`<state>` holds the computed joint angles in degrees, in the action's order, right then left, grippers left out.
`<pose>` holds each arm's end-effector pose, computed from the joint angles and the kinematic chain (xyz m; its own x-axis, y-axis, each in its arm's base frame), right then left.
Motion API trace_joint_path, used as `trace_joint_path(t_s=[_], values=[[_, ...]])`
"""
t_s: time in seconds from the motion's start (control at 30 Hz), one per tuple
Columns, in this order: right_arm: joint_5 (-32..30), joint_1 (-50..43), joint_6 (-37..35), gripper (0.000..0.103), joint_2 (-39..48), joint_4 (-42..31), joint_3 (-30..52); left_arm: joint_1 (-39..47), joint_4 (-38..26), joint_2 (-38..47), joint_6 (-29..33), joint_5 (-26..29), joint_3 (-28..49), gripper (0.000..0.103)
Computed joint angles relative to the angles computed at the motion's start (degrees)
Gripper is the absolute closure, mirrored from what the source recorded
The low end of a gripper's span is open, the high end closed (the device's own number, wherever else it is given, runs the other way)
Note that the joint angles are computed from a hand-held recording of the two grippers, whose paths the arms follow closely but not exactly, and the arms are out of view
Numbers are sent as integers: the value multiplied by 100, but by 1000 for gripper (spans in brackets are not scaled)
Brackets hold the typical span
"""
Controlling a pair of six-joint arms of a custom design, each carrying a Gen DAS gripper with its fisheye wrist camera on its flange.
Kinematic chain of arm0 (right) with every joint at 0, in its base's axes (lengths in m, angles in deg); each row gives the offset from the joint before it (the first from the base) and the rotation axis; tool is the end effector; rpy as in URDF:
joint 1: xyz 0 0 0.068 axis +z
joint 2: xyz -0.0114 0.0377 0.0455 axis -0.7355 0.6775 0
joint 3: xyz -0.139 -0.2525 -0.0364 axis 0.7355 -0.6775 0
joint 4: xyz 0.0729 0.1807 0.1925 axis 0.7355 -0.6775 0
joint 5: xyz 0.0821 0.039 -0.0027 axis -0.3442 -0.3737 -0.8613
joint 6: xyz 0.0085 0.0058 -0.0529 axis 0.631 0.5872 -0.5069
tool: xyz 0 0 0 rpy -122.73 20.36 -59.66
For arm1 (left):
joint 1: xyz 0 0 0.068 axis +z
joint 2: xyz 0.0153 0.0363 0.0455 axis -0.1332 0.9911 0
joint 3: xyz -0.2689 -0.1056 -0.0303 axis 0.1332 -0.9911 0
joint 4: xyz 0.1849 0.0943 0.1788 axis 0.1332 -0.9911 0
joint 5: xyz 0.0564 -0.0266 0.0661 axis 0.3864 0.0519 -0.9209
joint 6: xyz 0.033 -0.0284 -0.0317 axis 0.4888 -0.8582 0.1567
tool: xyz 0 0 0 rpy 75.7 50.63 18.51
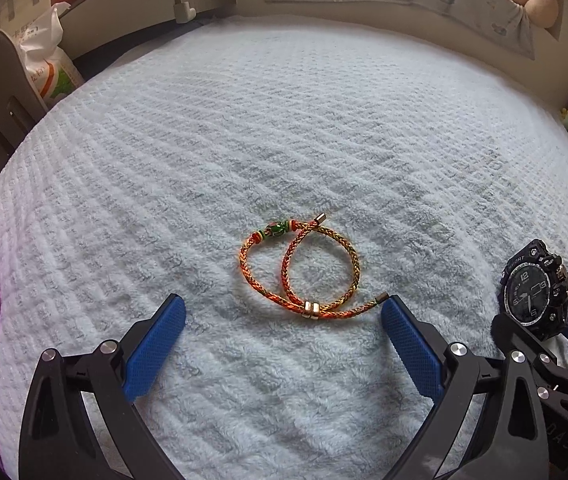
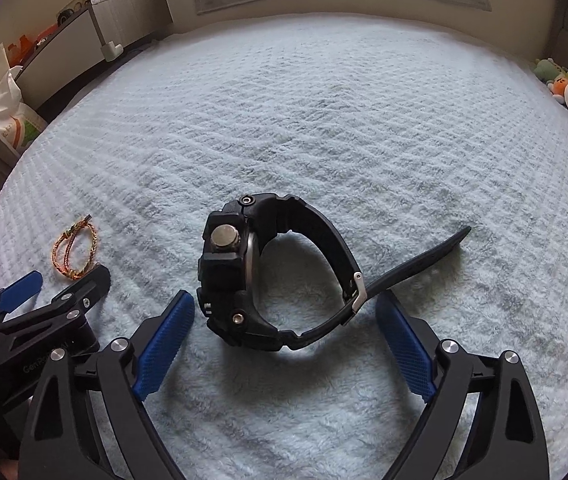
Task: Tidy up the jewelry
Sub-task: 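Grasp the orange braided bracelet with the left tool while the right tool grasps the black watch, then lift both held pieces and carry them over the pink tub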
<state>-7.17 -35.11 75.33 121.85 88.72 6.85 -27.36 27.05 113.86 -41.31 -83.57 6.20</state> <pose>0.2871 0.0644 0.0323 -0.8497 0.0171 -0.5270 -0.0771 0.9847 0.1562 0.2620 -0.0826 0.0503 -0.7968 -0.1274 -0.5907 -0.1661 0.9860 0.0114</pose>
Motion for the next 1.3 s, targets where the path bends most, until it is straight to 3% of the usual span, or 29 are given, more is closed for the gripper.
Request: trace_joint_path(t_s=[0.43, 0.7, 0.8, 1.0, 1.07, 1.23, 1.3], values=[[299, 117, 75, 9, 381, 137, 319, 222, -228, 471, 233, 90, 654, 5], [449, 260, 228, 9, 529, -155, 732, 253, -458, 693, 122, -38, 1088, 7], [436, 236, 201, 9, 508, -158, 707, 184, -340, 667, 143, -72, 1031, 17], [350, 106, 137, 12, 372, 194, 330, -26, -103, 667, 151, -201, 996, 56], [327, 22, 186, 24, 291, 362, 167, -60, -20, 657, 133, -183, 972, 74], [232, -83, 93, 39, 169, 706, -159, -25, 99, 626, 35, -93, 944, 93], [180, -108, 56, 41, 109, 812, -275, 47, 150, 477, 67, -6, 815, 93]])
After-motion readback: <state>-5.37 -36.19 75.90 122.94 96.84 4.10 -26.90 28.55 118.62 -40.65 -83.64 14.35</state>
